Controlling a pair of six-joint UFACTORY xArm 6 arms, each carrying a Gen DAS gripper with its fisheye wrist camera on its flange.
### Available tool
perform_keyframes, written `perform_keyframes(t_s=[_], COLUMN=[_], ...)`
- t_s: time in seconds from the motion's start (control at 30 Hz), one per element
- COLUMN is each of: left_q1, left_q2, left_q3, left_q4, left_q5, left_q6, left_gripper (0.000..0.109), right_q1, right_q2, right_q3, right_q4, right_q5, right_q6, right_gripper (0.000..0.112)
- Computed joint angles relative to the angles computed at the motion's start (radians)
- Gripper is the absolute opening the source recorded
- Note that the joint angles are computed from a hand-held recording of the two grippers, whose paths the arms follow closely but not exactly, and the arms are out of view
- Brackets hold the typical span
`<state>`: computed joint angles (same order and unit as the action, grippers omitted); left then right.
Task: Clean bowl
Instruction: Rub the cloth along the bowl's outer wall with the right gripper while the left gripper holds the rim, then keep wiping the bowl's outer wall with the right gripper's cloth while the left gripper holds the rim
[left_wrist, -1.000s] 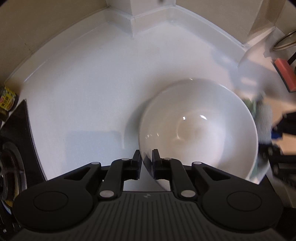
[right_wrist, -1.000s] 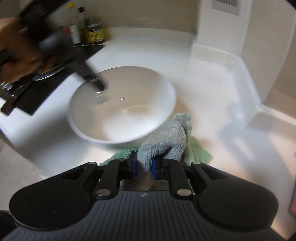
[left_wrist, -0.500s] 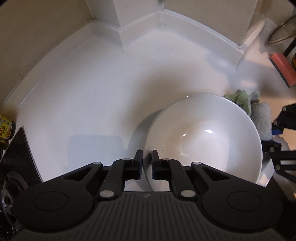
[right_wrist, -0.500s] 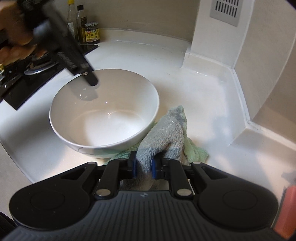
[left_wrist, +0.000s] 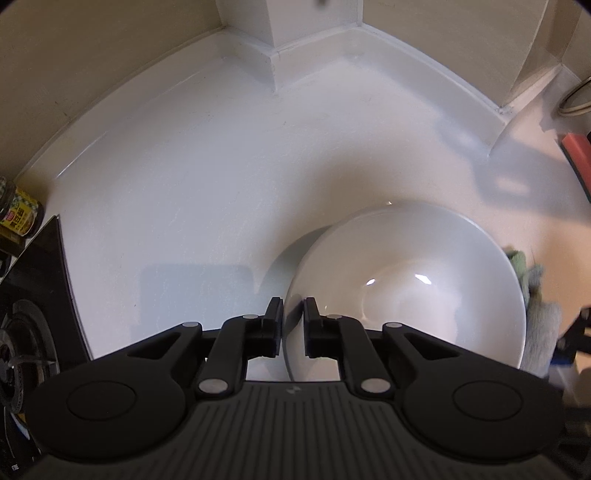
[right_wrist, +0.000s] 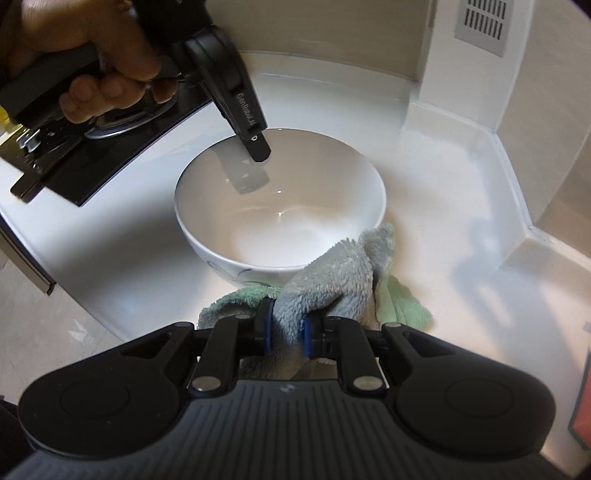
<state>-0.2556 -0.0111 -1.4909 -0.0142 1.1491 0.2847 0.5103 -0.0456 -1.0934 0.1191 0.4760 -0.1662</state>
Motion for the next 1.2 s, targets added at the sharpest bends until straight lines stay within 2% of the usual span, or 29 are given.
perform_keyframes(t_s=[0.13,0.27,0.37,0.5,0.7,0.9,1.0,1.1,1.2], left_q1=[0.005,0.025,0.007,-0.002,-0.008,-0.015,-0.010,-0.011,-0.010], left_q2=[-0.029,0.004,0.028,0.074,0.065,0.033,0.016,-0.001,-0.026], left_q3=[0.019,-0.032,-0.047,-0.093,-0.062,-0.012,0.012,0.022,0.033], left_q4=[-0.026,-0.058,-0.022,-0.016,-0.013,0.002,-0.001,0.025,0.016], left_q5=[0.044,0.085,0.035,0.032,-0.006,-0.038,-0.050,-0.030,0.013], left_q6=[0.034,0.087,0.112,0.132,0.040,-0.038,-0.057,-0.059,-0.028], left_gripper=[0.014,0.015,0.014,0.011,0.008,0.008,0.008,0.009,0.014], right_q1=[-0.050,-0.080,-0.077,-0.069,-0.072,-0.029,0.011,0.024,0.002], right_q2=[0.029,0.055,0.055,0.050,0.050,0.022,-0.006,-0.006,0.010], right_q3=[-0.024,-0.049,-0.046,-0.032,-0.027,-0.006,0.018,0.019,0.000], right_q4=[-0.007,0.039,0.061,0.065,0.095,-0.044,-0.054,-0.017,0.019], right_q5=[-0.016,-0.019,-0.028,-0.045,-0.052,-0.032,-0.020,-0.017,-0.013], right_q6=[0.019,-0.059,-0.117,-0.130,-0.140,0.017,0.016,-0.020,-0.025], right_gripper=[0.013,0.013,0.013,0.013,0.013,0.013,0.013,0.013,0.013])
